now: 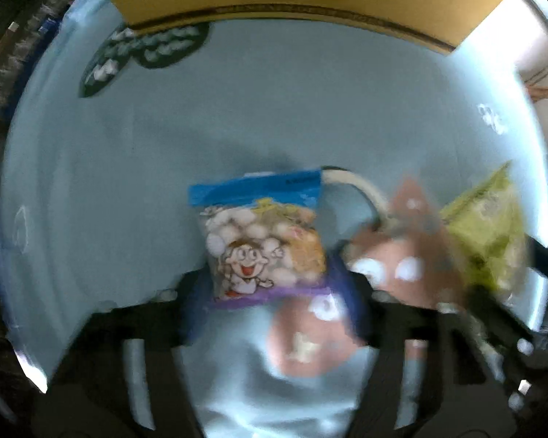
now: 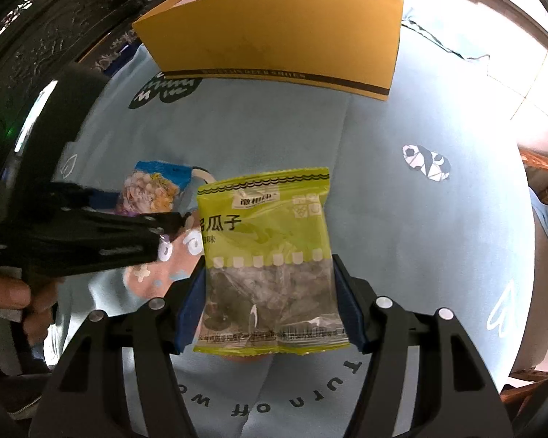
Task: Organize snacks
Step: 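Grasp the blue puff bag with left tool while right tool grasps green seed bag, then carry both held bags into the yellow box and open both tools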
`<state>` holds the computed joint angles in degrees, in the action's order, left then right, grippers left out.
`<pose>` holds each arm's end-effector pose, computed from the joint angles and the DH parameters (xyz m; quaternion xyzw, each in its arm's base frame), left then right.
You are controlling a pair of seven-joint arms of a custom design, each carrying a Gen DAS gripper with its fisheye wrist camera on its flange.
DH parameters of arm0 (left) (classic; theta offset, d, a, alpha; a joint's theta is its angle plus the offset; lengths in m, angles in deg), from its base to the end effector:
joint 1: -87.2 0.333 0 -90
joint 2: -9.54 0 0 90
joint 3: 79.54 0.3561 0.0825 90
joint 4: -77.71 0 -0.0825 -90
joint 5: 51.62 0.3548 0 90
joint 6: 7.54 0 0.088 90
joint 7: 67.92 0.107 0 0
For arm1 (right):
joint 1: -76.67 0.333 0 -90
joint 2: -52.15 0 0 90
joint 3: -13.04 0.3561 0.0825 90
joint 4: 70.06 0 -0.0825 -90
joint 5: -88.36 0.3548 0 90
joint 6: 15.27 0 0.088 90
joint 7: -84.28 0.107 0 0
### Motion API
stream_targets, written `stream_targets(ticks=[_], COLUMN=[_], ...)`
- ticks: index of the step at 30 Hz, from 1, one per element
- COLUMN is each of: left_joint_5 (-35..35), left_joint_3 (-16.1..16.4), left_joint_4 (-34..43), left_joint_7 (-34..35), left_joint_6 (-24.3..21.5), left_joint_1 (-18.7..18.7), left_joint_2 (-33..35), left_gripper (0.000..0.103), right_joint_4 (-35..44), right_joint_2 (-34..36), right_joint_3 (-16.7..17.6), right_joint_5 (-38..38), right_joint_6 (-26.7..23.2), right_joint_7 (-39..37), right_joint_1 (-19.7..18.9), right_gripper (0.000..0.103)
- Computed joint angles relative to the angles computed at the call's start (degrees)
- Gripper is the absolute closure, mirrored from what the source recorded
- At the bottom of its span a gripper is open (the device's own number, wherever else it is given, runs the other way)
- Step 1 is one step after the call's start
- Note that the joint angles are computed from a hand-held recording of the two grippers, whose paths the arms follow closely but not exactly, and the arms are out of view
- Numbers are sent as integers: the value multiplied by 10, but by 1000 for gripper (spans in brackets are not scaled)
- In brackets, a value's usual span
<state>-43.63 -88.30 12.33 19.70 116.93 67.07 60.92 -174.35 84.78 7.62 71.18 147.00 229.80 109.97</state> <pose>0.7096 -0.3368 0.3148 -0.5225 0.8496 -0.0613 0.0376 0.5960 0.3436 0.3257 -0.6186 0.7491 -0.1109 0.2093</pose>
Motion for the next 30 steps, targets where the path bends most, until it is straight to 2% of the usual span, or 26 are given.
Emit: stream_targets(ticks=[3,5,7,11,15,21,30], left_joint_5=[-17,-33,-36,-40,-38,-32,-29], left_joint_3=[-8,-16,-16,-17,-17,-16,-16], left_joint_4=[-8,-35,-78,-124,-146,-107,-22], left_joint_7=[1,6,10,14,9,17,24], left_joint_6=[2,19,52,87,105,99,99], left_joint_1=[13,28,36,44,41,37,25], left_joint_2=[-7,-26,-54,-93,-118,-114,-97], left_gripper=[56,58,58,58,58,58,58], right_joint_4=[-1,-3,-7,-8,-4,-3,22], right_joint_2=[0,-2,-5,-9,-13,-28,-57], right_joint_3=[0,0,-6,-8,-14,-30,-69], right_joint_5=[2,3,0,0,-5,-26,-106], right_joint_6=[6,14,20,26,26,29,32], right_joint_7=[1,0,3,1,1,14,62], right_joint_1=[-1,-1,3,2,6,16,28], right_gripper=[39,39,39,39,39,39,39])
